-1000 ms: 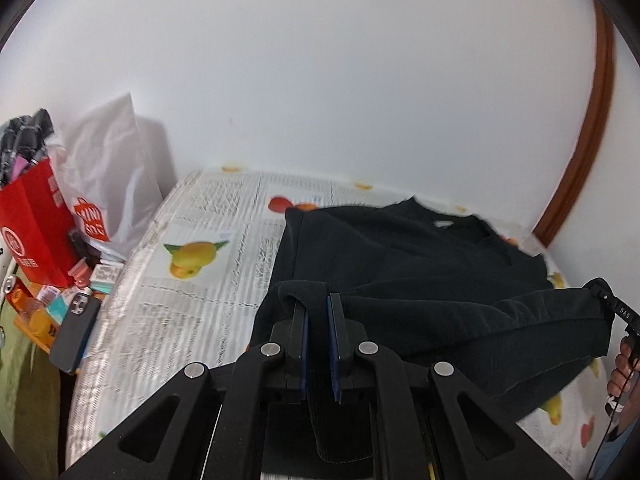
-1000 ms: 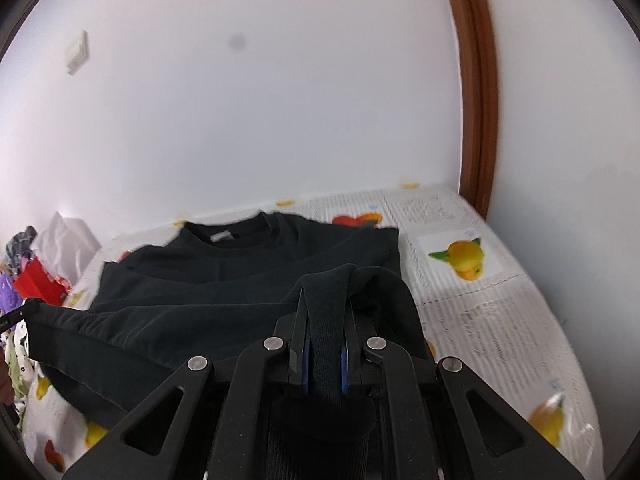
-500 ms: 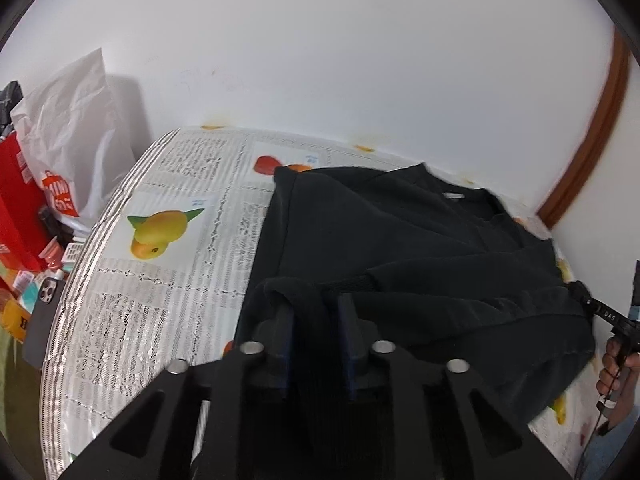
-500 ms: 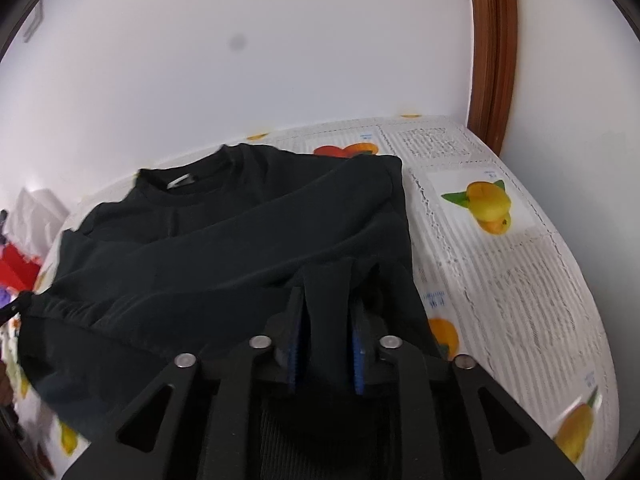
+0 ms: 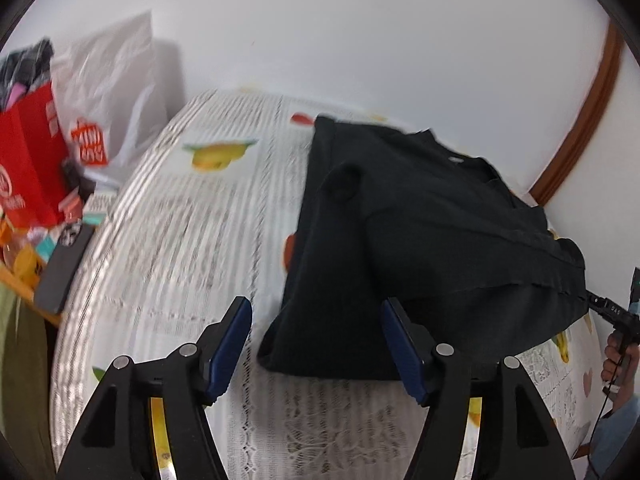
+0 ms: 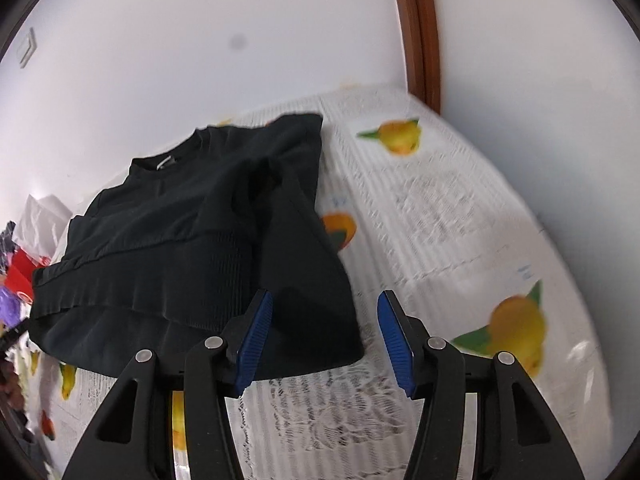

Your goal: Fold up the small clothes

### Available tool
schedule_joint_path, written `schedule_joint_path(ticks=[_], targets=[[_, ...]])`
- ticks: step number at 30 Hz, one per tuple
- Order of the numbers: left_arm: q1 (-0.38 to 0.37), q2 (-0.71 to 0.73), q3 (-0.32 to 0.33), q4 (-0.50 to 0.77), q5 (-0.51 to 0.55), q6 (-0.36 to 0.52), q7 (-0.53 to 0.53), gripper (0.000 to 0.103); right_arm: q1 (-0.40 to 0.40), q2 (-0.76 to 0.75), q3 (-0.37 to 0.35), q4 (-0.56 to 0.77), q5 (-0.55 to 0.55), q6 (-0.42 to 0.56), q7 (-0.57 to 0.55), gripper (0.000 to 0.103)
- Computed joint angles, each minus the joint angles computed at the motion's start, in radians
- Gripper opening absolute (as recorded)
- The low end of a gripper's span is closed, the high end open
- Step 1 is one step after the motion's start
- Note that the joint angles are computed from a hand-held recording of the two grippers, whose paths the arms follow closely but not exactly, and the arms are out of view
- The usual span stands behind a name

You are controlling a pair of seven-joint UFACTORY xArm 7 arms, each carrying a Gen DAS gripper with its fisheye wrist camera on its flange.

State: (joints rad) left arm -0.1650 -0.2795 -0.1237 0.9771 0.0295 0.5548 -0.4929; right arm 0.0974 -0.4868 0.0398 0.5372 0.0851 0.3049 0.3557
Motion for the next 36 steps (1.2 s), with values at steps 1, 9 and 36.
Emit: schedule_joint_path(ticks=[1,9,36], targets=[[-0.009,0.009,0.014,-0.003,-0.028,-0.007,0.018,0.064,0.0,0.019,0.003,0.005,0.003,-0.012,0.008,0.055],[-0.017,0.082,0.012,0.032,-0.052,-0.005,0.04,0.046,0.03,0.119,0.001,0.049,-0.002,-0.061,-0.002,0.036],[-0.07,-0.435,-0.075,-0.292,-0.058,0.156,-0.032,0.018,0.012,-0.641,0.19,-0.212,-0.136,0.447,0.154,0.029]])
